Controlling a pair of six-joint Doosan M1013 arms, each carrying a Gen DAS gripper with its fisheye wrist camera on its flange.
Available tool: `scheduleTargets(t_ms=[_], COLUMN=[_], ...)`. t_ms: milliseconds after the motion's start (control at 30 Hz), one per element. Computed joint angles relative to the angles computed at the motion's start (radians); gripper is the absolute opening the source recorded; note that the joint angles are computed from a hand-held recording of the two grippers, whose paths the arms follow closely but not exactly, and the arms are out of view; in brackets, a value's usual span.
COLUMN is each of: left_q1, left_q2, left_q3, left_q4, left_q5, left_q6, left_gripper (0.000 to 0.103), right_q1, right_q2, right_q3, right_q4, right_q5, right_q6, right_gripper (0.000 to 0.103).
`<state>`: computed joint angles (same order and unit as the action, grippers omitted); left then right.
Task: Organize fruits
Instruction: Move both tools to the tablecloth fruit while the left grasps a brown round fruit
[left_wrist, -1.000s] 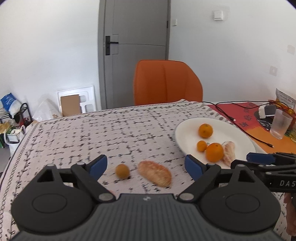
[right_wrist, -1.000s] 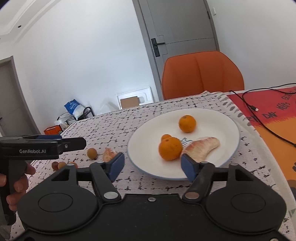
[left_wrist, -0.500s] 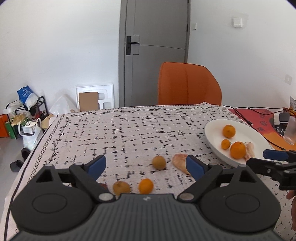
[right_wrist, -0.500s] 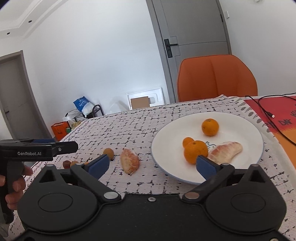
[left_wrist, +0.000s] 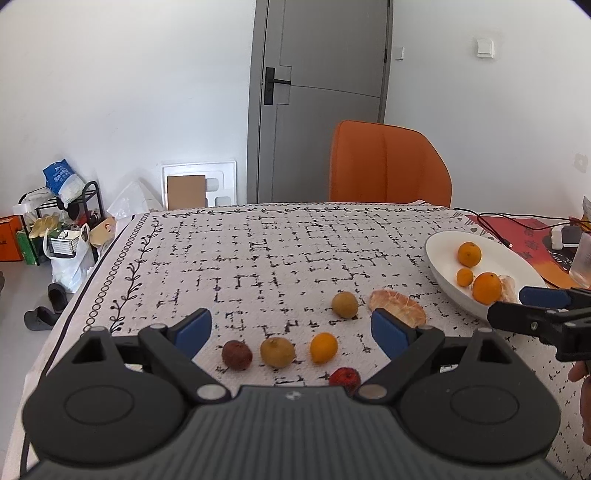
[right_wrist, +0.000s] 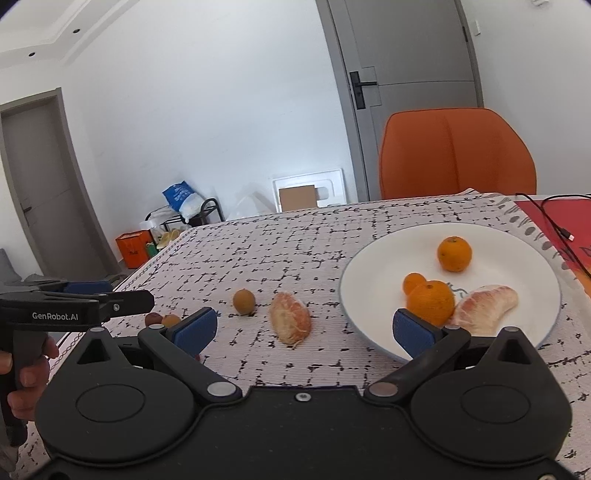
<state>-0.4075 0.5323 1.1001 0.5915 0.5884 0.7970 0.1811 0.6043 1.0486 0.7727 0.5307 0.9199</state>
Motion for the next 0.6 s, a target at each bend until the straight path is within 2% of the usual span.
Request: scheduleTargets(t_ms=[233,467,600], left_q1=[0.006,0.015,0.021], left_q2=[-0.012,-0.018,-0.019], left_q3=[0.028,0.046,0.053], left_q4=[0.013,0.01,0.002], left_q5=[-0.005,-0.007,-0.011], left_q6=[-0.048,-0.078,-0.077], left_gripper=[0.089,0.071,0.066], right_q1=[0.005,0.012,0.016], right_q2=[0.007,0.012,0.02], right_q3=[-0.013,-0.024,-0.039], right_q4=[0.004,0.023,0.008], right_q5=[0.027,0.065,0.088], right_q6=[-0.008,-0.054,-0.038], right_gripper=[0.103,0.102,0.1])
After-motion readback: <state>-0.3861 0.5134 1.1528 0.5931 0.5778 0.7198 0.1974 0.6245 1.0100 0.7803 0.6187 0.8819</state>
